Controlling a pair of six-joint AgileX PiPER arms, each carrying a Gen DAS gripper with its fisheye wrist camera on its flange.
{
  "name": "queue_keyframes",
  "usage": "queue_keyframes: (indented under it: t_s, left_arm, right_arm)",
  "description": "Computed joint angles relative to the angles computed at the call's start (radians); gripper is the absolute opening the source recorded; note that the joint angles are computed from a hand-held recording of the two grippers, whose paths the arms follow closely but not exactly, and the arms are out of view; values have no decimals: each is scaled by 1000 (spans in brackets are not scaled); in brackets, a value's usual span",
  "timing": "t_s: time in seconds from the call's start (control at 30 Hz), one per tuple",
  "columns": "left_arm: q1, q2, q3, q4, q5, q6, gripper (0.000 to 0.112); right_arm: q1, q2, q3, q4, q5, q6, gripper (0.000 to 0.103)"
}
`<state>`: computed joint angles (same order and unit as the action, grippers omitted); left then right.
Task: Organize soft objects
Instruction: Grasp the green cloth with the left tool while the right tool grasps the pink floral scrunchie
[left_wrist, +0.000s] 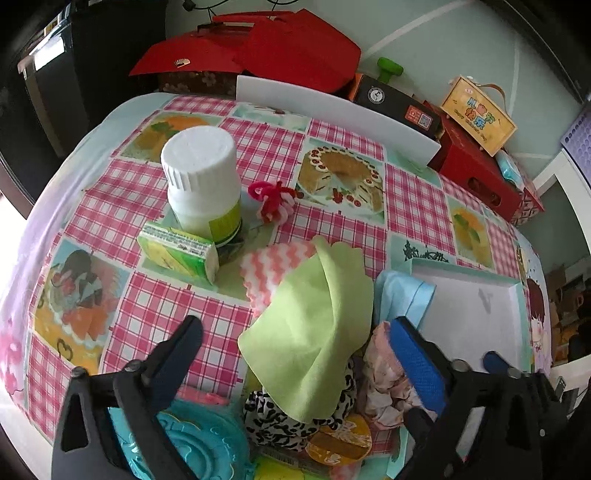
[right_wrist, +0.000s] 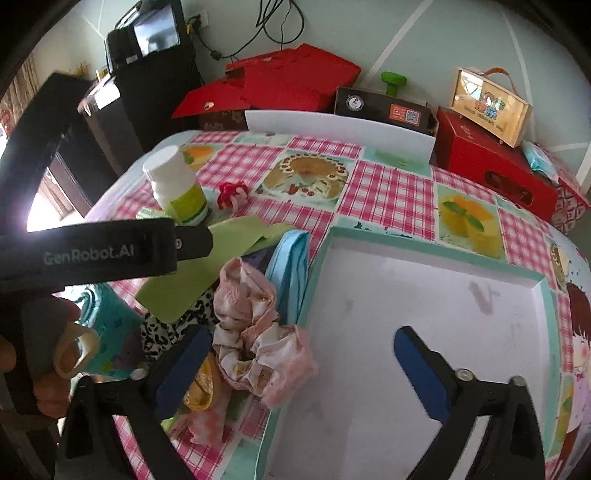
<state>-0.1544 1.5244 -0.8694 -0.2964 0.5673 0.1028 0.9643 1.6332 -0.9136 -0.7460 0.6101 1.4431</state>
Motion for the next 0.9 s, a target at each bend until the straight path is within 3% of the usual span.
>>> queue_keyframes:
  t_s: [0.07,0.17,0.3,0.37,0.47,0.6,0.67,0.9]
  left_arm:
    - [10,9,0,-38,8,40,87]
    - [13,16,1,-76,13,78,82]
    - [6,25,2,-96,12,105,69]
    - [7,35,0,-112,16,124,62]
    - [9,41,3,-137,6,153,57]
    - [13,44,6,-161,1,180,52]
    - [15,49,6,-168,2,187,43]
    - [39,49,18,-246,6,262,23]
  right_arm:
    - [-4,6,0,7,-18,-6,79]
    - [-9,15,-1,21,-46,-15,75]
    - [-9,25,-10,40,-80,-46,50]
    - [-8,34,-13,51,-91,-58,49]
    - [-16,44,-13,79,-115,-84,38]
    - [-21,61,-18,95,-127,-98,30]
    - [-25,66,-21,111,-135,-115,23]
    - [-40,92,-30,160,-165,-164,19]
